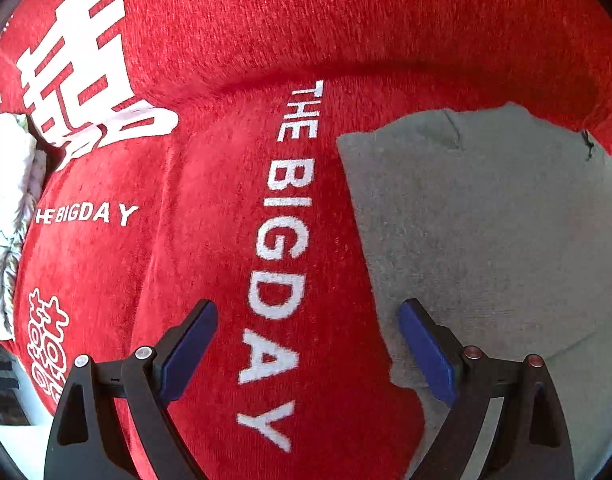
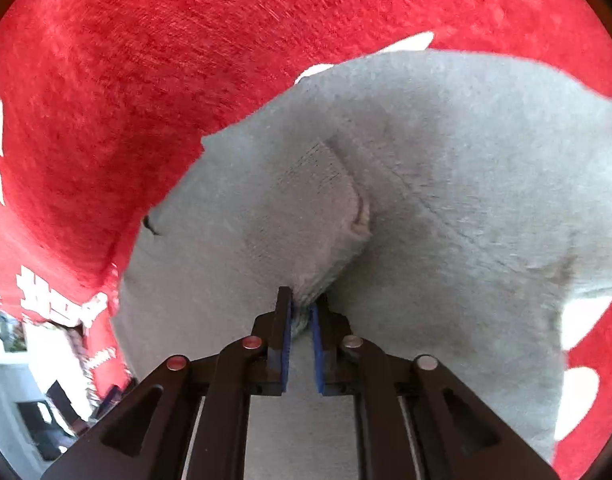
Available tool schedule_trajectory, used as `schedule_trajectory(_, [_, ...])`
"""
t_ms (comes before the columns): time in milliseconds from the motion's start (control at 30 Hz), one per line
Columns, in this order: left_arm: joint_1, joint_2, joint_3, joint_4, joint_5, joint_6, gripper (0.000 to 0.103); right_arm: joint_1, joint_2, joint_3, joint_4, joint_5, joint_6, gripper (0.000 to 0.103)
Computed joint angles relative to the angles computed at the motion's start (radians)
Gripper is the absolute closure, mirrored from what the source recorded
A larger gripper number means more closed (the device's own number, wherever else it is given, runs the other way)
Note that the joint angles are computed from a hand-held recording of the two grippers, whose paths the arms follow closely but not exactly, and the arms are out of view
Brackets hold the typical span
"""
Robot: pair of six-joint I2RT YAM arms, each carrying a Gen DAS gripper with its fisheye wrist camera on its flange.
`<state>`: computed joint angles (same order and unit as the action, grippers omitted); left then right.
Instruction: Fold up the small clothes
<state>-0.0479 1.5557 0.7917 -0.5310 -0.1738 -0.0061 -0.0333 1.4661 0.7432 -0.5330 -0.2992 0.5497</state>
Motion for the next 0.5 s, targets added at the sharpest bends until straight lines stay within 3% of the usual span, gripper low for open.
schedule_trajectory(67, [0.005,-0.002,0.003,-0.008,-0.023,0.026,0.011,0.008,-0.023,0.010,-0.070,0.051,-0.009,0.085])
schedule_trajectory(167, [0.040,0.013,0.037,-0.076,-0.035,0.064,0.011,-0.036,-0.099,-0.026,-0.141,0.023,0.002,0.084])
schedule_trajectory(200, [0.056,0.000,0.038,-0.096,-0.011,0.070,0.011,-0.048,-0.131,-0.039,-0.168,0.017,0.000,0.077])
schedule_trajectory(233, [0.072,-0.023,0.038,-0.118,0.020,0.076,0.011,-0.052,-0.158,-0.047,-0.190,0.016,-0.002,0.063])
schedule_trajectory(300, [0.074,-0.067,0.034,-0.156,0.049,0.082,0.011,-0.056,-0.227,-0.063,-0.245,0.021,-0.004,0.050])
schedule_trajectory(433, [0.009,-0.142,0.039,-0.229,0.106,0.062,0.011,-0.060,-0.333,-0.099,-0.301,-0.016,0.029,0.050])
schedule_trajectory(500, [-0.037,-0.158,0.042,-0.237,0.123,0.041,0.011,-0.070,-0.332,-0.108,-0.264,-0.044,0.048,0.050])
